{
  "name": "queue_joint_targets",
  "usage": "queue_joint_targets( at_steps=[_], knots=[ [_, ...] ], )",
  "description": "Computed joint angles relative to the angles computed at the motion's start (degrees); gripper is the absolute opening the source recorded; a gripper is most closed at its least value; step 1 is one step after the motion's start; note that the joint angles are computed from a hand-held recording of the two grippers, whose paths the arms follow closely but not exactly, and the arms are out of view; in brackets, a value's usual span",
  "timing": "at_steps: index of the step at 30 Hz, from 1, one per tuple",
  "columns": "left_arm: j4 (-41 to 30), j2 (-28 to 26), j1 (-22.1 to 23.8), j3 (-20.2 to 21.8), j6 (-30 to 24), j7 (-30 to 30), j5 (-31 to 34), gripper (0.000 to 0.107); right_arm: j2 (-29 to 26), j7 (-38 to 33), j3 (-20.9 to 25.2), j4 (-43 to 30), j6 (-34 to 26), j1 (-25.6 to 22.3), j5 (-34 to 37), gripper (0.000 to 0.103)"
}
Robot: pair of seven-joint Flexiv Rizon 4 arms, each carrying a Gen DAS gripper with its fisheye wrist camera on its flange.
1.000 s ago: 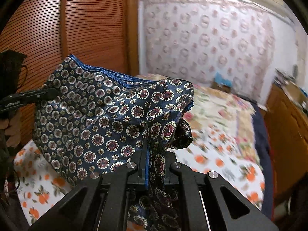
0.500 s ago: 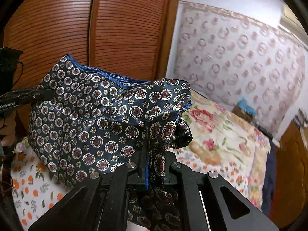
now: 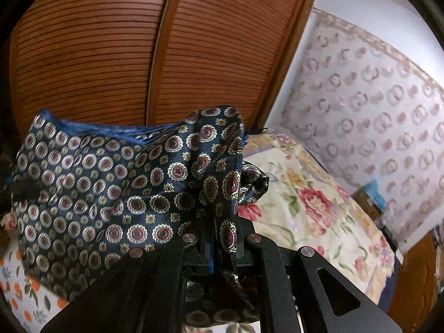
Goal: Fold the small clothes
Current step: 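Carry the bundle beside the yellow plush toy and lower it, opening both grippers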
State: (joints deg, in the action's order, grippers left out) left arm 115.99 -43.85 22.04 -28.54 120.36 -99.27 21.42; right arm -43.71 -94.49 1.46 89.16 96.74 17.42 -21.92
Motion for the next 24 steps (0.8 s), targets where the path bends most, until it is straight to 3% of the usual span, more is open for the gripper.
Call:
queue_joint_targets(
  at_steps=[6,7,12,19,22,24],
  knots=[
    [0.17,0.36,-0.67,0.84,-0.61,0.42,-0.75,0.005,-4.67,-0.97,10.02,-8.63,-5.71,-5.97,2.8,0.01],
    [0.4,0.62,-0.87,1.06,-0.67,0.46,-1.01,0.005,-4.66,0.24,9.41,-8.97,-4.88,-5.53,2.95,0.012],
    [0.54,1.37,-3.65,3.86,0.16,1.21,-2.75,0.005,-4.2,4.92,2.3,-10.12,-1.5,-1.29,4.78,0.046],
    [0.62,1.26,-4.08,4.45,0.21,0.82,-3.2,0.005,-1.79,7.48,-2.49,-4.03,5.75,2.28,5.44,0.065],
    [0.78,1.28,-3.99,4.5,0.16,0.62,-3.33,0.005,-0.51,7.03,1.65,-0.79,6.22,-0.7,3.46,0.067],
    [1.13,1.31,-4.1,4.75,0.34,0.41,-3.54,0.005,-0.76,5.74,7.6,0.86,4.66,-5.43,0.61,0.067]
  ],
)
